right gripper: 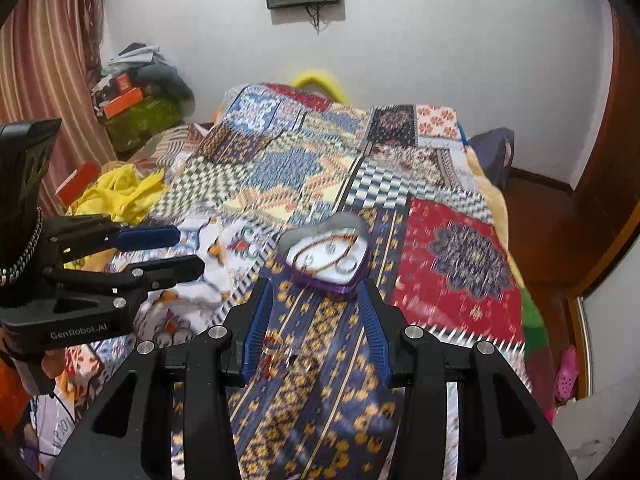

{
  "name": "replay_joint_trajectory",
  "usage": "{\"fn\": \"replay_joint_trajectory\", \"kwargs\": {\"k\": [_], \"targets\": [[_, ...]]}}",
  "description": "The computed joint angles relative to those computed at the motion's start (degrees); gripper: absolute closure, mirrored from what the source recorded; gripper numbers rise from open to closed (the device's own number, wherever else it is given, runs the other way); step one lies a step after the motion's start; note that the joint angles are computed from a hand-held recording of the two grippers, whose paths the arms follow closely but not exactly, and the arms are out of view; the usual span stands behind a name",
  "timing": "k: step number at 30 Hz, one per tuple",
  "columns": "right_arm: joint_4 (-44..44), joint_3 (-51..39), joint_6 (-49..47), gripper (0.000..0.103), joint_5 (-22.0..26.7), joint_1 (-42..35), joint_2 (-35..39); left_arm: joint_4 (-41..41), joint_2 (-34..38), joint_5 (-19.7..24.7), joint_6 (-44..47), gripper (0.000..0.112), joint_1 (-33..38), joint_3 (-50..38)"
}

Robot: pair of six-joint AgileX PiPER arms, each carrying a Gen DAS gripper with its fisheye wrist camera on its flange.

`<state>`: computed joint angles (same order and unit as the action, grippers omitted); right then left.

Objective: Organize jewelry

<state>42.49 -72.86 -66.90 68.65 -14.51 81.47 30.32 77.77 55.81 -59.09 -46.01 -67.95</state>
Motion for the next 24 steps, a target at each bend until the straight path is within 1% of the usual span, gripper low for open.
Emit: {"fn": "replay_joint_trajectory", "kwargs": {"k": [4,7,11,13,15,18,20,22,24], "targets": [[-1.6,4.0,-0.9,0.062,-0.9,-0.1,-0.8,-0.1,-0.5,0.0,-1.9,0.070,-1.6,2.7],[-3.1,6.9,-1.7,0.062,-1.8,0.0,-1.2,-1.5,-0.8,-1.4,-2.4,0.070,-1.8,5.0],[-5.7,9.8,-1.9,0.062,-4.7,0.9,-0.6,-2.6,-0.1,-3.2,-2.9,0.070,-2.1,7.0],[-6.7,10.3,-1.2,0.062,-5.1,0.9,0.1,-3.2,0.9,-4.1,-2.5,0.070,-1.8,7.3],[-7.2,10.2,-0.5,0.063,-4.0,0.6,1.1,-3.0,1.7,-4.3,-2.7,0.070,-1.8,7.5],[-6.2,11.7,-1.9,0.062,-2.9,0.1,0.9,-3.5,2.1,-6.1,-2.7,0.070,-1.3,8.4],[-5.3,13.5,-4.1,0.062,-3.4,0.0,-0.2,-3.6,2.2,-6.7,-2.8,0.070,-1.3,8.8],[-4.4,15.2,-6.1,0.062,-4.4,0.3,-1.3,-3.0,2.3,-6.4,-3.5,0.070,-1.7,9.0],[-3.7,15.7,-7.2,0.062,-4.4,0.5,-1.3,-1.8,2.1,-5.9,-4.6,0.070,-2.6,9.2]]}}
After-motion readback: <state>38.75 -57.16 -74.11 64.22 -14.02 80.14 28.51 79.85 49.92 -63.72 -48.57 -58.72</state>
